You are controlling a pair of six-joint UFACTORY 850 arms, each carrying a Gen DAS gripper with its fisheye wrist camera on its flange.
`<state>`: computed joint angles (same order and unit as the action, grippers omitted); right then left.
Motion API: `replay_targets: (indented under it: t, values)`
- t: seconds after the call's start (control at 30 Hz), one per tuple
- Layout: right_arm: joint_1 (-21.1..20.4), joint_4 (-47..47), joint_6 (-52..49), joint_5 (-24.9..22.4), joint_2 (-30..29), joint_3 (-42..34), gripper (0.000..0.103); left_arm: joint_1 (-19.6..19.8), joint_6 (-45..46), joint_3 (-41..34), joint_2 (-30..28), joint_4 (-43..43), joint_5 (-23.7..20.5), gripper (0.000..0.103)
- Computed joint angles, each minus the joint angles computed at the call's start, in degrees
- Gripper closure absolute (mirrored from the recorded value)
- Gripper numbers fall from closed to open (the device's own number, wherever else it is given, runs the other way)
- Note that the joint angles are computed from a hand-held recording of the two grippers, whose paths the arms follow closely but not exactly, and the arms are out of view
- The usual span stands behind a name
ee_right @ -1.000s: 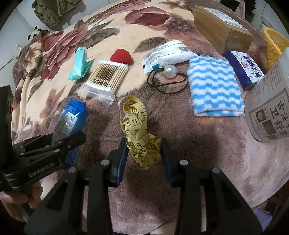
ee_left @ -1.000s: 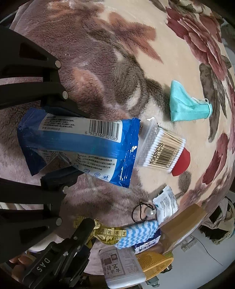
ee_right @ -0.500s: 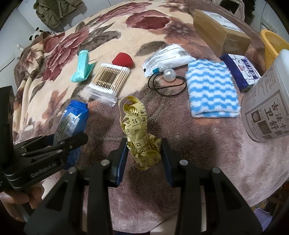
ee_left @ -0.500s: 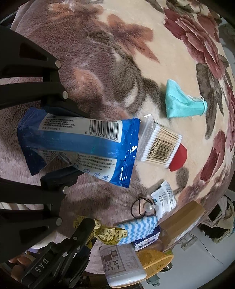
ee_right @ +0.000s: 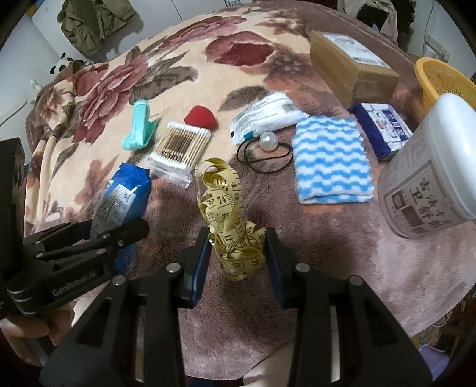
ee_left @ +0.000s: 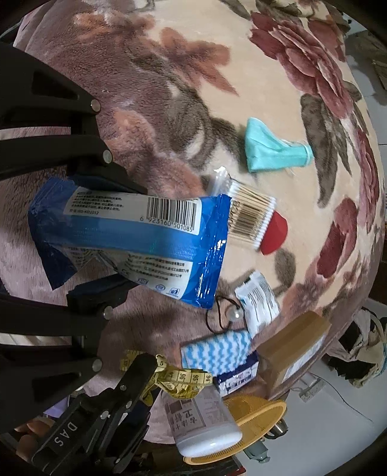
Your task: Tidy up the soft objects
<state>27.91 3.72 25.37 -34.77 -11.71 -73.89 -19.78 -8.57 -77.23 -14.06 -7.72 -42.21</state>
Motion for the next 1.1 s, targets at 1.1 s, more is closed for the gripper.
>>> replay_targets:
  t: [1.1]
  values:
    - [-3.29,-6.33,3.00,0.05,5.39,-0.32,0.066,-4.93,-0.42,-10.49,-2.81,2.74,-1.73,0.053]
